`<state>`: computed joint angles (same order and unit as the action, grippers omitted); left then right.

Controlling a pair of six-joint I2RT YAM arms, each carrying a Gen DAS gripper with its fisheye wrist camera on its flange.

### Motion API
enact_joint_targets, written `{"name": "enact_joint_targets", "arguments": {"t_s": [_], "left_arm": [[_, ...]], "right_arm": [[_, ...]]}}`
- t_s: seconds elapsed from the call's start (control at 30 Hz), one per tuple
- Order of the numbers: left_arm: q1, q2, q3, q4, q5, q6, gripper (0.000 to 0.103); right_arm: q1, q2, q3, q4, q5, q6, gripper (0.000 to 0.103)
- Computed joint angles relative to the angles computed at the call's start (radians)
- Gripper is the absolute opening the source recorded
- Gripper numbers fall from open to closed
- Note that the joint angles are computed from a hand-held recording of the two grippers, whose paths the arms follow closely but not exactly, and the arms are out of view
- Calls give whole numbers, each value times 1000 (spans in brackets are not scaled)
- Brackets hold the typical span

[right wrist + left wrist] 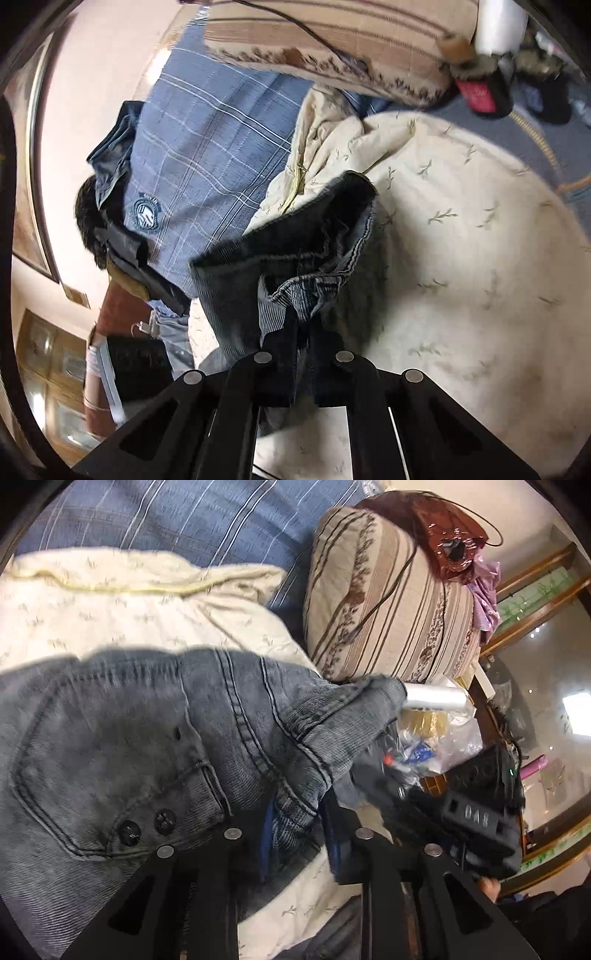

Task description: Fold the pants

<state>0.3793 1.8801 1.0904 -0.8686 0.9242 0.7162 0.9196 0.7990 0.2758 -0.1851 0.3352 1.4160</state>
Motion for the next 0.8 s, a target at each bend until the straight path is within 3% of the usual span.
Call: {"name": "enact_joint_targets", "arguments": {"t_s": [0.07,0.1,0.2,0.23,0.33,0.43,0.6,0.67,0.8], "left_arm": [[-6,-61,-49,61,-38,5,26],[-17,-75,-61,61,-52,27,26],[-76,-118,-123,100,-112,56,28],[-95,-140,-149,120,-128,61,28],[-160,-229,-240,213,-188,47,33],[-223,-274,-300,306,-280,13,34],[-275,-323,-385,403,-357,-5,35],[-293,-376,-434,433,-360,-2,44],[-319,-433,-498,481,-367,4,56]], "right_arm": [[55,88,69,-169,55,88,7],[44,136,68,-194,25,131,11],[-37,122,-24,-111,-105,183,12],[-29,58,-49,-106,-75,189,14],[61,-55,-15,-273,114,261,46],[116,-129,-6,-374,205,316,51],[64,-147,-51,-301,131,299,52],[-16,-90,-66,-179,49,232,54],[-33,-27,-60,-150,10,227,55]]}}
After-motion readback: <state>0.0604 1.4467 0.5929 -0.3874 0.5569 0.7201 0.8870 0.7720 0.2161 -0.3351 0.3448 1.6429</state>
